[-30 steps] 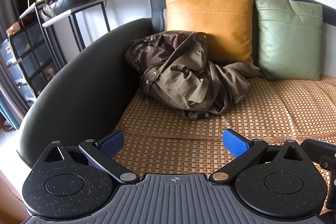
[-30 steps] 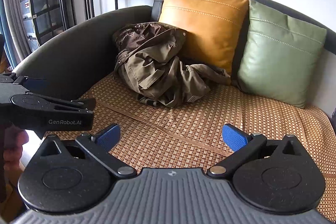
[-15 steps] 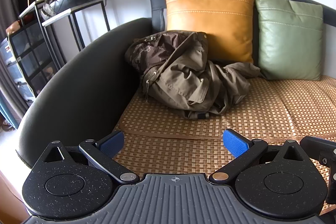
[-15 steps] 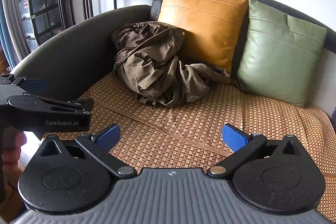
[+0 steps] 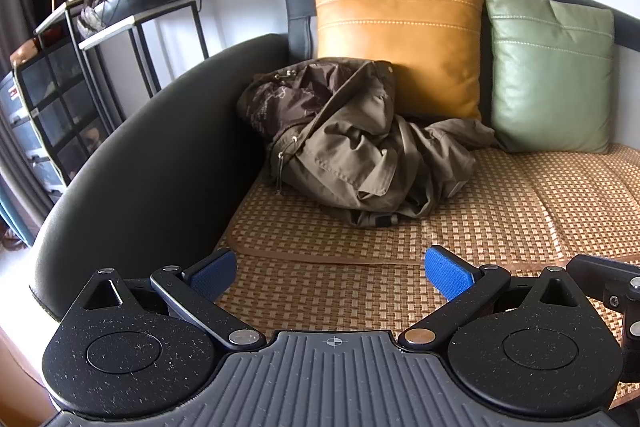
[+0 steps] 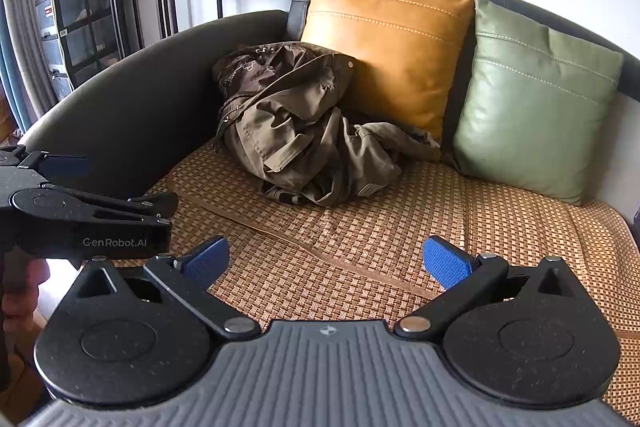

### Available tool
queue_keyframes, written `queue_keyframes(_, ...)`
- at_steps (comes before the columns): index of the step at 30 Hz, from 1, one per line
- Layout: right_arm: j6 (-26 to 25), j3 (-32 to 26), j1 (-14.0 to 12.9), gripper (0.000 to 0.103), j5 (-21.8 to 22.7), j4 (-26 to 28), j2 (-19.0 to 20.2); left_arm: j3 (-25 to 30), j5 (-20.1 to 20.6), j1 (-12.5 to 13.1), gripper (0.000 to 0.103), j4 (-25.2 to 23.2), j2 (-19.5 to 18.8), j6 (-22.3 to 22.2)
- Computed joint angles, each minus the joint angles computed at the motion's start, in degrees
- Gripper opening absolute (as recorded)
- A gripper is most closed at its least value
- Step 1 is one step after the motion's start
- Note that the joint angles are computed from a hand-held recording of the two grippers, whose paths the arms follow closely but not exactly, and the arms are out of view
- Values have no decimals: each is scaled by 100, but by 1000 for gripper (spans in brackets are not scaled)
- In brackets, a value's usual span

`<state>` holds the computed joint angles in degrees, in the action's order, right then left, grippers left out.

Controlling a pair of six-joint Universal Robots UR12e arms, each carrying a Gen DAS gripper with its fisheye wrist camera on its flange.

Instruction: Fold clothes

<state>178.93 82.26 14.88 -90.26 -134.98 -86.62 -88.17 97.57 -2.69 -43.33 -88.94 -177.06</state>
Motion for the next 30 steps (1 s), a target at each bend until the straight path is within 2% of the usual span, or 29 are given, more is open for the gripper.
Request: queue_keyframes(30, 6, -30, -18, 103, 20, -35, 55, 6, -106, 39, 103, 12, -27, 35)
